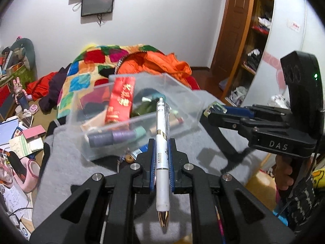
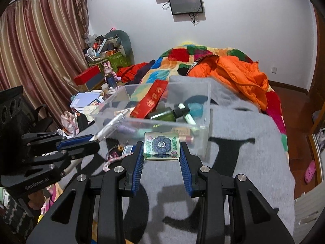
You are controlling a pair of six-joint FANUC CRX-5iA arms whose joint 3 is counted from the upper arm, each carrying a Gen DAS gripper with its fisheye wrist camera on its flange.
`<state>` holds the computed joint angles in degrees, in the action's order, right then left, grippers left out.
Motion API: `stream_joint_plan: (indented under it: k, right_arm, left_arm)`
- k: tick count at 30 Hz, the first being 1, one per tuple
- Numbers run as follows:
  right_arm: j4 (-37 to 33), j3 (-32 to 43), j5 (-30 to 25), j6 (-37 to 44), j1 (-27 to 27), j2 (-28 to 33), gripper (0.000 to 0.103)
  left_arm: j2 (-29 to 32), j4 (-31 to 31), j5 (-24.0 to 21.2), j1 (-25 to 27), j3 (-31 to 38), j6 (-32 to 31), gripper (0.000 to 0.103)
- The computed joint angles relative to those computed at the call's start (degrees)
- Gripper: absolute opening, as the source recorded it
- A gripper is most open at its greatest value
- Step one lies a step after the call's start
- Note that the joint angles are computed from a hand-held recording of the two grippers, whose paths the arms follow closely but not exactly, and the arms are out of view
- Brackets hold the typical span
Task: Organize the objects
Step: 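Carry white pen and green eraser into the clear box and release both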
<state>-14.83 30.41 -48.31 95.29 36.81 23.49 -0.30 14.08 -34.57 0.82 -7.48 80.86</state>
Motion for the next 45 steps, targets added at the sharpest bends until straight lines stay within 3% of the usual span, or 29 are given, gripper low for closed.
stream_joint_plan:
  k: [15,27,31,40,45]
  right_arm:
    - [5.1,11.1,-1.6,-3.6,0.8,7.8,0.031]
    - [7.1,21.5,-8.0,-6.8,0.9,15.9,0.031]
    - [8.4,22.9,-8.9,-7.2,1.2,17.4,0.031]
    - [10.2,22.8,-9.2,-7.2,1.8,18.1,0.031]
    - [9.8,23.4,-9.5,-7.5,1.5,18.3,0.031]
  left_arm:
    - [4.7,-2.2,-0.6,2.4,6.6,3.2,0.010]
    - [13.3,3.0,-6.6,3.6,14.7,-2.8,0.010]
    - [16.8,5.5,-9.8,3.7,17.9,-5.4,0.010]
    - [22.1,4.7,-15.4,2.7,25.2,-6.5,0.010]
    - [22.4,3.7,-15.9,2.6,26.3,-5.3,0.010]
